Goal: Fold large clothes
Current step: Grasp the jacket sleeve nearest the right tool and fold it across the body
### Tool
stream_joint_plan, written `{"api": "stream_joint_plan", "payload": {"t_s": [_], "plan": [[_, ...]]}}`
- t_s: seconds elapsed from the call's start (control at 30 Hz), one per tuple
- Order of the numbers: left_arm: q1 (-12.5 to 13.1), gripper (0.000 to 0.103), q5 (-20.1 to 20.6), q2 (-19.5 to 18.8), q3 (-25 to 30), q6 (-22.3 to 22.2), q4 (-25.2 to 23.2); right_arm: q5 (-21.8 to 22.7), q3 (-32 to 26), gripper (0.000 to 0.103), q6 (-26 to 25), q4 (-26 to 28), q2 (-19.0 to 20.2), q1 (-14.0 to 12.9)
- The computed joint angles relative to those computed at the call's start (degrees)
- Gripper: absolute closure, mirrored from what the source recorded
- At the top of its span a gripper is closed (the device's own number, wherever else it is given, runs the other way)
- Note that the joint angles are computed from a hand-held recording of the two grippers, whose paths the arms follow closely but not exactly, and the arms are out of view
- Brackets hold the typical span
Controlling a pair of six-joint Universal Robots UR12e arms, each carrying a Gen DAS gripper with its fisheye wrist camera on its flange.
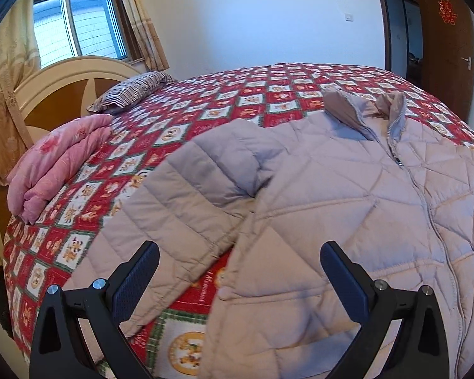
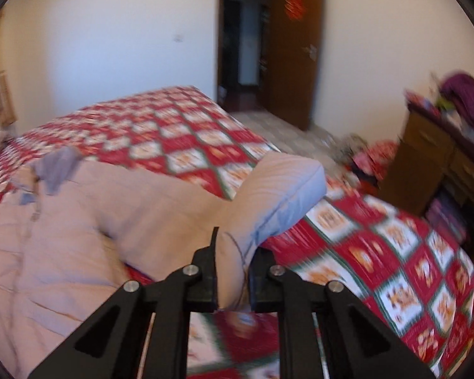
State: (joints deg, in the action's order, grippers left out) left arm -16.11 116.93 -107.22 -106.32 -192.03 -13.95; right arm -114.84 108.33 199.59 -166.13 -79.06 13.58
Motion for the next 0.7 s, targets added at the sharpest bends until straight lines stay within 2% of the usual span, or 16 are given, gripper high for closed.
{"api": "stream_joint_plan", "payload": {"t_s": [0.13, 0.23, 0.43, 0.57, 0.7], "plan": [[1.0, 0.001, 0.1, 0.1, -0.1, -0.5, -0.2, -1.1, -5.1, 0.089, -6.4, -2.5, 3.4, 3.6], [2.0, 0.001, -1.5, 0.5, -0.5, -1.3, -0.3, 0.3, -8.4, 0.089, -8.9, -3.4, 6.0, 5.6], [3.3, 0.001, -1.2, 1.0, -1.8, -1.0, 0.9, 2.2, -14.6, 0.089, -16.4, -5.3, 11.7, 10.2], [4.4, 0.001, -0.4, 1.3, -2.6, -1.6, 1.7, 4.2, -18.1, 0.089, -18.6, -4.9, 15.2, 12.3], [5.4, 0.001, 1.0, 1.6, -3.3, -2.0, 2.0, 6.6, -20.9, 0.089, -18.7, -3.1, 18.0, 13.6]]}}
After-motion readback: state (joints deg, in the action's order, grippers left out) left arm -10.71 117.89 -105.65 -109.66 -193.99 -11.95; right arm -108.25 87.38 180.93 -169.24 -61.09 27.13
